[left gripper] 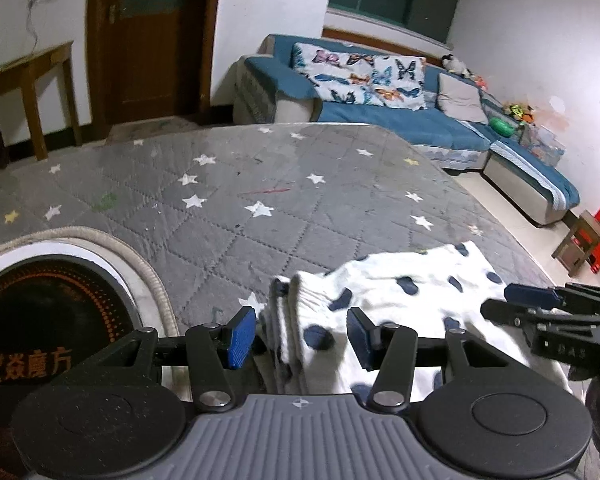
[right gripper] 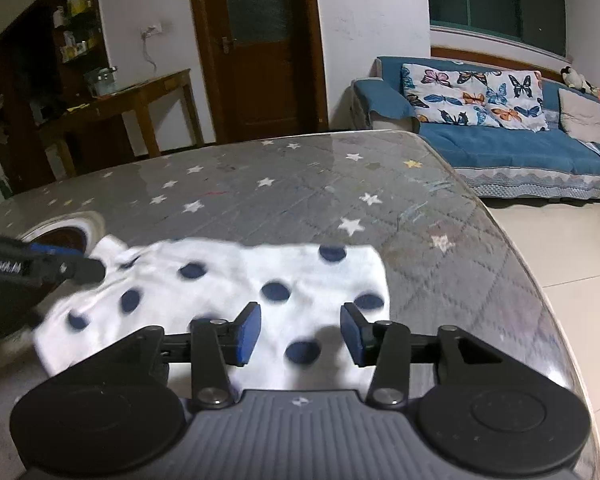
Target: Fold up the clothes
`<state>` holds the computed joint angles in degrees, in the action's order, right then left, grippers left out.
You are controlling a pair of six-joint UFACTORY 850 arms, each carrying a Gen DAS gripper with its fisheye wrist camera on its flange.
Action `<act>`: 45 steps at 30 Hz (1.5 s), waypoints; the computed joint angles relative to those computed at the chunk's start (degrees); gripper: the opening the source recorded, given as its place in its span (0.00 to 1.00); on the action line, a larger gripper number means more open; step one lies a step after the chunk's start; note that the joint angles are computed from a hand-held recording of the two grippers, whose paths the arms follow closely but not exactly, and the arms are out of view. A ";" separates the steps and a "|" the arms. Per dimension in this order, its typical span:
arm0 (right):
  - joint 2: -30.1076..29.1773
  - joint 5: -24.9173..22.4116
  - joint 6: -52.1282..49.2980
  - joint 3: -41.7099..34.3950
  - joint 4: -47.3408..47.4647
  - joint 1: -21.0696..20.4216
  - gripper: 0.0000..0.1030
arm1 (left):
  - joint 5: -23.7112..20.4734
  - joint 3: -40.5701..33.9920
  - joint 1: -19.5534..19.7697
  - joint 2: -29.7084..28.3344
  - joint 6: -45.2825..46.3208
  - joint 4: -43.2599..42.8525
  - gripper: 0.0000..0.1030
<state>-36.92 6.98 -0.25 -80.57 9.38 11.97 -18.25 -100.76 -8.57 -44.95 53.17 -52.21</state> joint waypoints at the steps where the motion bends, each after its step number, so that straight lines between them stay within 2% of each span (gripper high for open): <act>1: 0.77 0.46 -0.77 1.23 0.74 0.20 0.44 | 0.22 1.19 0.02 0.72 2.41 -1.91 0.52; 6: 5.21 3.90 -6.07 8.45 6.57 1.48 0.44 | 1.55 4.95 -0.13 2.71 6.01 -4.16 0.52; 11: 6.95 5.90 -6.70 12.37 8.64 2.12 0.46 | 2.52 5.46 -0.03 2.48 3.22 -1.13 0.52; 14: 7.41 7.01 -10.33 13.49 12.84 2.56 0.46 | 1.88 5.34 0.23 2.33 1.22 0.09 0.52; 19: 9.17 9.81 -12.63 15.75 14.56 3.59 0.56 | 1.83 8.81 0.83 4.79 9.62 -7.56 0.53; 21: 9.22 10.51 -13.15 16.29 15.55 3.88 0.66 | 1.32 10.13 1.13 5.65 10.46 -8.92 0.54; 23: 9.33 11.45 -12.80 16.98 16.16 4.25 0.69 | 0.96 11.41 1.42 6.43 11.69 -10.44 0.55; 25: 9.49 12.49 -13.63 17.64 17.74 4.69 0.73 | 0.64 12.84 1.65 7.35 13.29 -11.98 0.59; 27: 9.74 13.70 -15.28 18.19 19.67 5.09 0.81 | 0.51 14.21 1.85 8.22 15.14 -13.62 0.62; 34: 10.61 15.30 -16.42 19.98 22.54 6.02 0.89 | 0.12 19.37 2.50 11.19 23.65 -20.77 0.71; 38: 11.00 16.93 -21.27 21.02 28.08 7.32 0.99 | 0.13 22.03 2.87 12.60 28.42 -24.86 0.75; 45: 11.58 19.30 -25.77 22.22 33.56 9.32 1.00 | -0.94 26.41 3.40 15.12 38.64 -33.71 0.87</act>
<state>-25.33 26.28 -26.01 -58.35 42.94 21.29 -19.18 -74.36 -5.17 -29.83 91.81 -85.93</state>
